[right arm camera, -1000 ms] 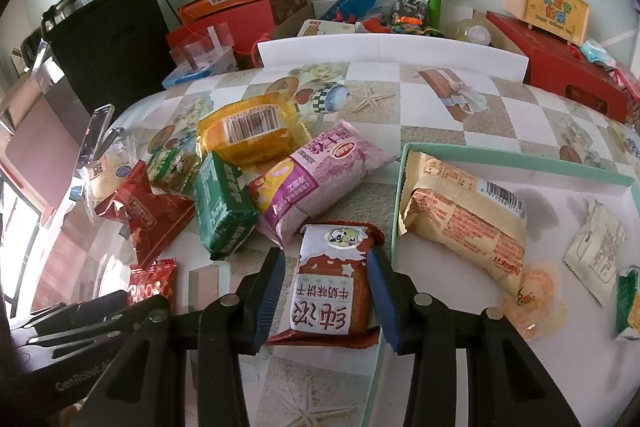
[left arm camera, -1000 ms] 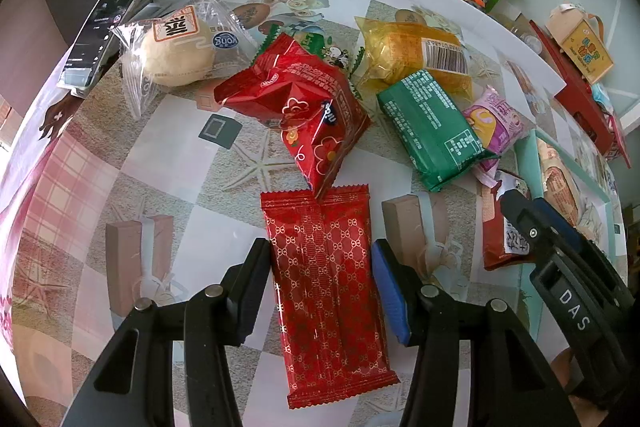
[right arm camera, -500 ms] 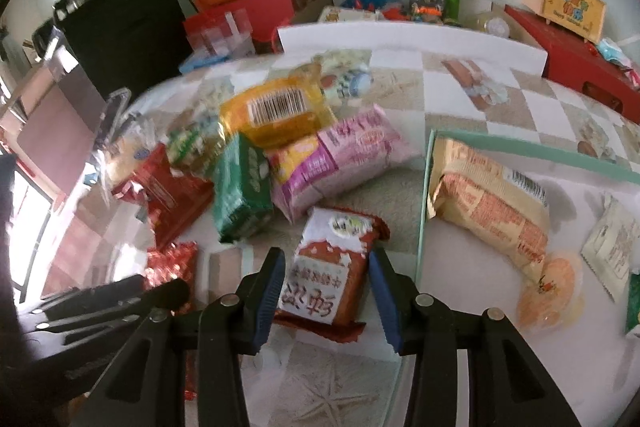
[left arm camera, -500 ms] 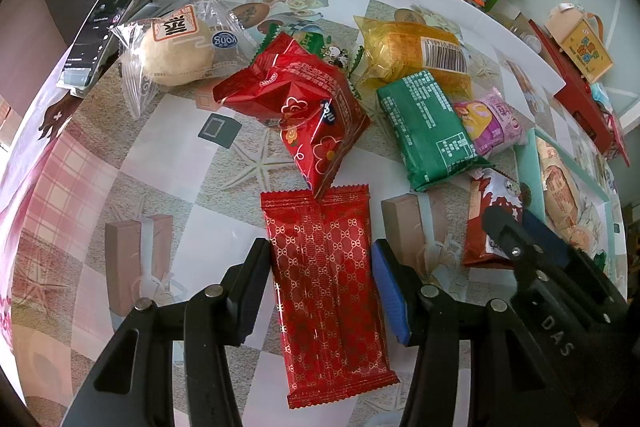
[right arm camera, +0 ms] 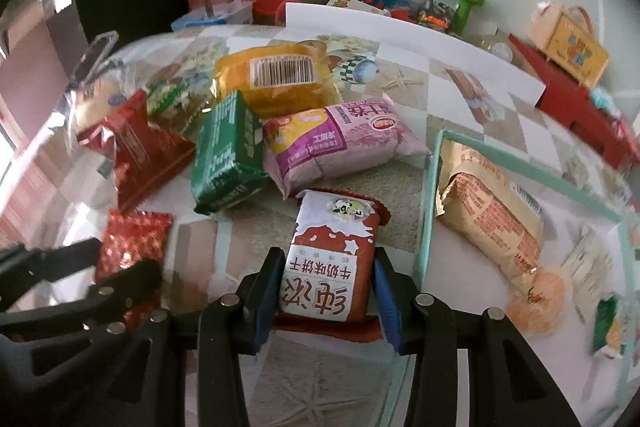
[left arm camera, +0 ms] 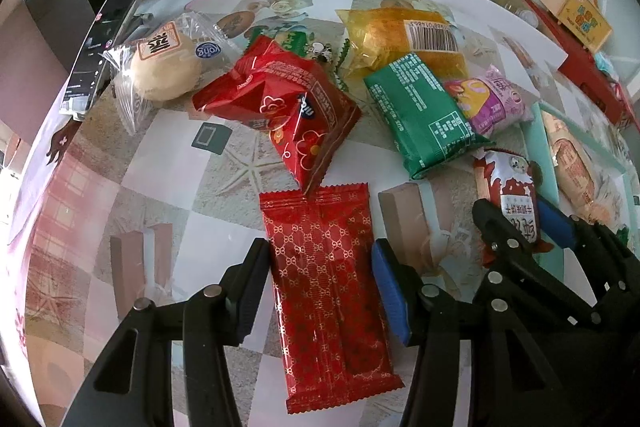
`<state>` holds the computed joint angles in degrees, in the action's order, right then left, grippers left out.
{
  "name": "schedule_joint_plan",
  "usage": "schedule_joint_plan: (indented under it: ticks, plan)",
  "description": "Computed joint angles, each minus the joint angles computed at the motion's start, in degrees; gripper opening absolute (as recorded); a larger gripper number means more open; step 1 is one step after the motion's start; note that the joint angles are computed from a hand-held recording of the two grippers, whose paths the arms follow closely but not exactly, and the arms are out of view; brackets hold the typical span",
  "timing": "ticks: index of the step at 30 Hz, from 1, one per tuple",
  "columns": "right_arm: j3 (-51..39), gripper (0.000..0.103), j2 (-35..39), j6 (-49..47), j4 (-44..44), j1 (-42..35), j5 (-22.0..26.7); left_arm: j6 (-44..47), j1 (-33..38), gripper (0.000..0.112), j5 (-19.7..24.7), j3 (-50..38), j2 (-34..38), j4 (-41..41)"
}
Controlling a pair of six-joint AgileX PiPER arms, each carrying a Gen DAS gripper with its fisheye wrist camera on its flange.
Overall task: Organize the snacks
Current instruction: 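Close left tool on red wafer pack while right tool grasps red-white milk biscuit box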
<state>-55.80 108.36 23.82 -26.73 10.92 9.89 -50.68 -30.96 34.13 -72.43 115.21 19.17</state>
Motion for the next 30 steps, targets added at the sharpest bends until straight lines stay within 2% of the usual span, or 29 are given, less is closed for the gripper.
schedule_joint_plan:
  ticks: [6,18,25,30]
  plan:
    - [0.6,0.044,-0.1,5.5,-6.0,0.2,-0.5,0.2,0.0,0.053,0.1,-0.7,0.2,-0.3]
    - [2.0,0.043,-3.8,-14.4,14.9,-1.5,-2.0,5.1,2.0,0.049,-2.9,1.2,-2.0,-5.0]
    - [4.2,0.043,-8.1,-17.7,19.0,-2.5,-3.2,4.9,1.8,0.048,-5.4,3.7,-5.6,-5.4]
    - [6.1,0.043,-11.4,-21.8,23.5,-3.4,-4.2,2.6,1.1,0.047,-7.1,5.5,-9.1,-2.8]
